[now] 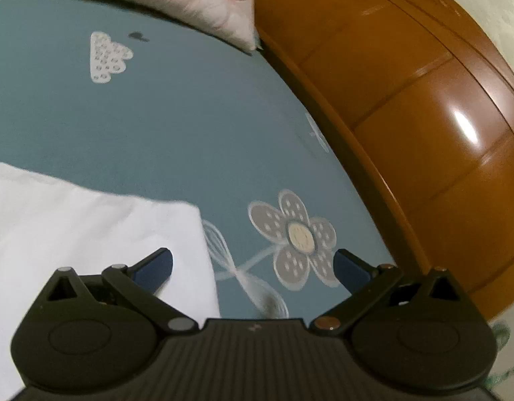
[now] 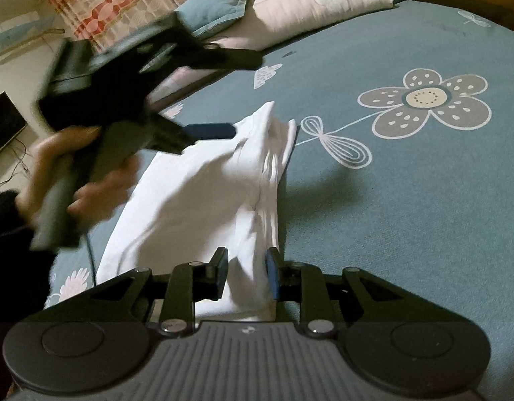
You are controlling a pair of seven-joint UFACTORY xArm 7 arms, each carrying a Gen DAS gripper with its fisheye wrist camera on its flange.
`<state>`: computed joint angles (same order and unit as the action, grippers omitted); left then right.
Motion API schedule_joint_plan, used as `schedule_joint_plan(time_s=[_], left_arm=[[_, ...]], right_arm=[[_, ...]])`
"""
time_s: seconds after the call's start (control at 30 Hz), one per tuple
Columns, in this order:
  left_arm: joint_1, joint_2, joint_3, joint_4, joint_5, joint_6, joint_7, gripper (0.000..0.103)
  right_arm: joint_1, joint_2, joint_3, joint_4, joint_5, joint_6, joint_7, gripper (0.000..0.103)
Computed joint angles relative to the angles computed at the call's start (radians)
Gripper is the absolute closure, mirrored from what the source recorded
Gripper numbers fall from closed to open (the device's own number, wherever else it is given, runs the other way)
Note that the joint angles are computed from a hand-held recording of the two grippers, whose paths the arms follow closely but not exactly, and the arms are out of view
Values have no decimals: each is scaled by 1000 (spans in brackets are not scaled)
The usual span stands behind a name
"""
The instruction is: Fold clothes
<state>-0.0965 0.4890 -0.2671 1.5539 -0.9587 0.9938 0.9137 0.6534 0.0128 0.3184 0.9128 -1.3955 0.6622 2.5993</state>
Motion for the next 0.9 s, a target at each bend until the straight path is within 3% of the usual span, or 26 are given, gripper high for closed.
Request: schedule_joint_plan(time_s=[0.23,0.47,0.57,0.73,0.9], left_arm=[[-31,62,-35,20,-8,-88,-13,2],[37,-38,-18,-51,-42,53,36,1],[34,-44,4,-57,-35,127,22,1],[-26,-22,21,-50,26,71,-32,1],[-24,-73,35,-39,107,110,-64,1]], right_arm=[[-1,-9,1,-20,17,-2,-7,69],[6,-15,12,-16,18,27,-10,69],[8,-15,14,-15,11,34,-3,69],[9,-10,13,-13,8,38,3,69],[11,-21,16,-15,-17,66,53,67]])
